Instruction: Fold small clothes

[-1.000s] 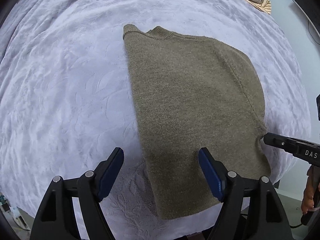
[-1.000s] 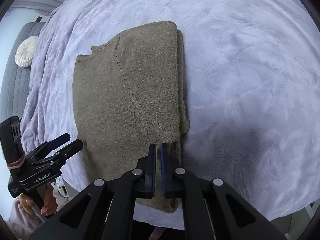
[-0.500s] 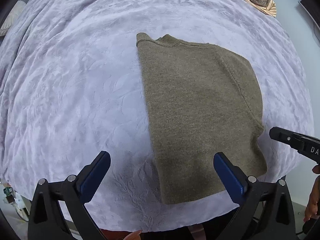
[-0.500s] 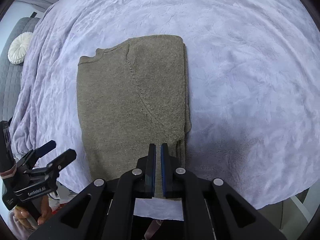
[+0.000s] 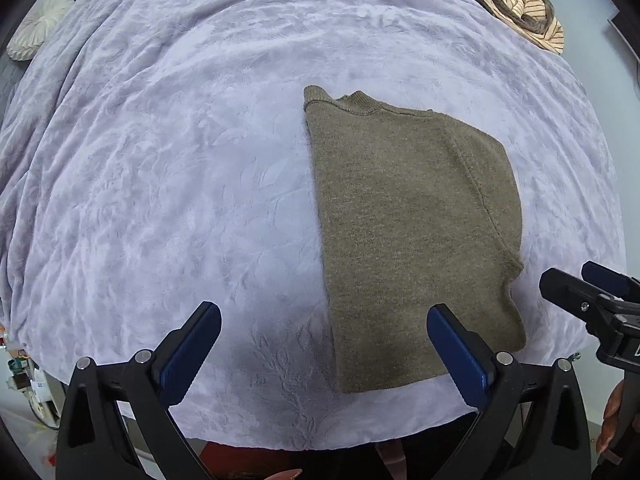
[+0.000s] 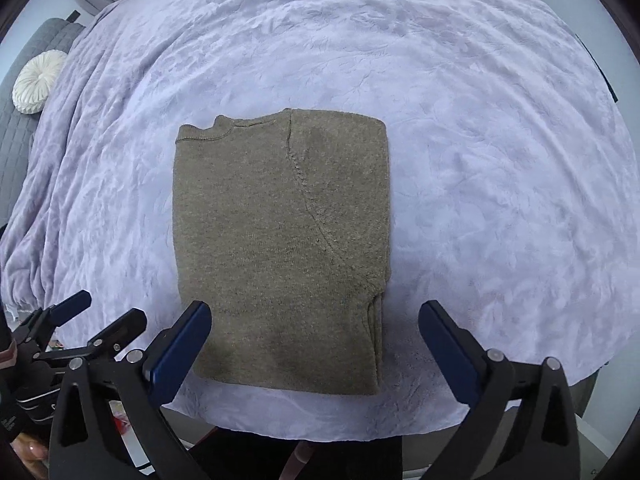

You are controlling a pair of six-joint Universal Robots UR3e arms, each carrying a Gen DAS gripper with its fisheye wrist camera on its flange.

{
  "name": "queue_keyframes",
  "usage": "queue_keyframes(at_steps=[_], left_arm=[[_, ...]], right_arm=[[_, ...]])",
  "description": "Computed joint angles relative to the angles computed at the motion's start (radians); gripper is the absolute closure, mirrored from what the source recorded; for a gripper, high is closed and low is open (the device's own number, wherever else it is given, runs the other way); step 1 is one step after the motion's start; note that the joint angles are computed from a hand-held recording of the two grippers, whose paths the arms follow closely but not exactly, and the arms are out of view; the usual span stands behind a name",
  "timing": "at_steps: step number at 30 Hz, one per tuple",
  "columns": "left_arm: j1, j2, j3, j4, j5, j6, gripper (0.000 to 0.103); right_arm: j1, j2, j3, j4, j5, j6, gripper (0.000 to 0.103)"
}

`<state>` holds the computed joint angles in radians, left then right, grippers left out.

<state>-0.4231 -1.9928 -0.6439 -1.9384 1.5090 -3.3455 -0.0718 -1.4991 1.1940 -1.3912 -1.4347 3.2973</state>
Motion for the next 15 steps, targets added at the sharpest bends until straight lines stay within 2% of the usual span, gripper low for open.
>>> queue_keyframes(at_steps=[5, 11, 15], left_arm=[[0.006, -0.011, 0.064, -0.026, 0.014, 0.032, 0.0], [0.02, -0.017, 0.105, -0.059, -0.02, 0.087, 0.0], [0.008, -0.041, 0.161, -0.105, -0.012, 0.112, 0.0]], right_arm=[[0.037, 0.026, -0.097, 0.054, -0.055, 0.02, 0.0], [0.058, 0.023, -0.16, 0.091, -0.104, 0.092, 0.0], [0.045, -0.001, -0.167, 0.116, -0.098, 0.125, 0.0]])
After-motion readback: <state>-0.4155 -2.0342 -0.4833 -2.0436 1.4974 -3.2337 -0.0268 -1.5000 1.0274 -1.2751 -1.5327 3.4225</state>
